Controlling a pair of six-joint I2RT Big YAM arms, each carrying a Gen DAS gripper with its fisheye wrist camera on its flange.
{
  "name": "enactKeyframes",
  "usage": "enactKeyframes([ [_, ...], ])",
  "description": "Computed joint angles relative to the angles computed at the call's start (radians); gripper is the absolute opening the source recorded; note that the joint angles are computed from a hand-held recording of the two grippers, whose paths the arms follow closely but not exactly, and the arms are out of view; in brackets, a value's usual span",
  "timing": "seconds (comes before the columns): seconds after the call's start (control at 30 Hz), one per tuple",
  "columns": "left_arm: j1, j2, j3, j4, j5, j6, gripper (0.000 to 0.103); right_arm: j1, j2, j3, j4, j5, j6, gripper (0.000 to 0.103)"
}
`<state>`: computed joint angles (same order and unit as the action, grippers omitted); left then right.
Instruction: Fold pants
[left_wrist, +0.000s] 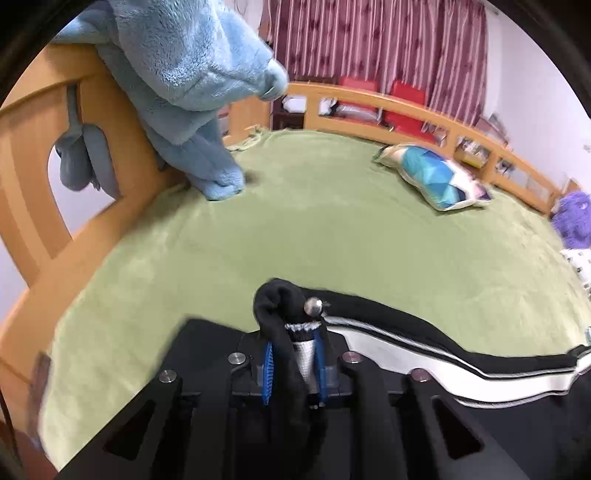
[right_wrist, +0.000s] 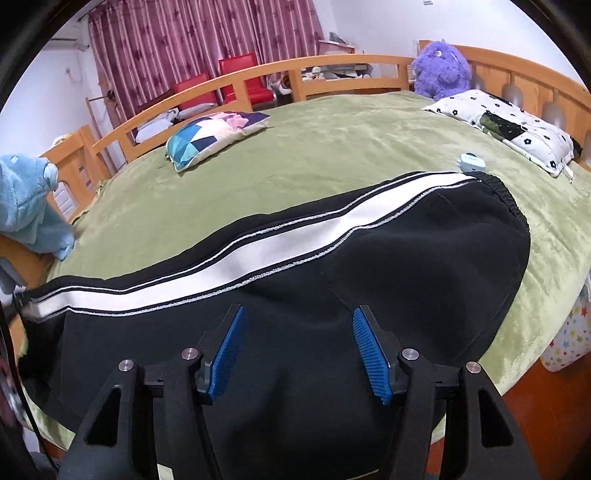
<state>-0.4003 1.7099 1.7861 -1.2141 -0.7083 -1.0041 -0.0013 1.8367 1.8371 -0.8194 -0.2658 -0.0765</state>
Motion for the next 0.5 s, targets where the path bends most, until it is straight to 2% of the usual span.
enactKeyframes([
  [0.07, 0.023, 0.015, 0.039, -0.074, 0.000, -0.013, 0.030, 0.013, -0.001, 0.001, -0.003, 0.011, -0.009, 0.060],
  [0.1, 0.030, 0.000, 0.030, -0.072, 0.001, -0.012, 0.033, 0.019, -0.003, 0.000, -0.003, 0.016, -0.012, 0.060],
  [0.13, 0.033, -0.020, 0.009, -0.043, 0.008, 0.009, 0.036, 0.026, -0.006, -0.003, 0.000, 0.023, -0.015, 0.060],
  [0.2, 0.024, -0.059, -0.039, 0.000, 0.011, 0.027, 0.053, 0.038, -0.010, -0.007, 0.003, 0.030, -0.021, 0.060],
  [0.27, 0.005, -0.116, -0.118, 0.059, 0.018, 0.028, 0.059, 0.049, -0.012, -0.008, 0.001, 0.037, -0.027, 0.060],
  [0.4, -0.027, -0.218, -0.281, 0.189, 0.127, 0.011, 0.059, 0.071, -0.015, -0.010, -0.004, 0.045, -0.034, 0.060],
  [0.5, -0.062, -0.284, -0.391, 0.246, 0.163, -0.053, 0.059, 0.087, -0.023, -0.021, -0.001, 0.050, -0.043, 0.060],
])
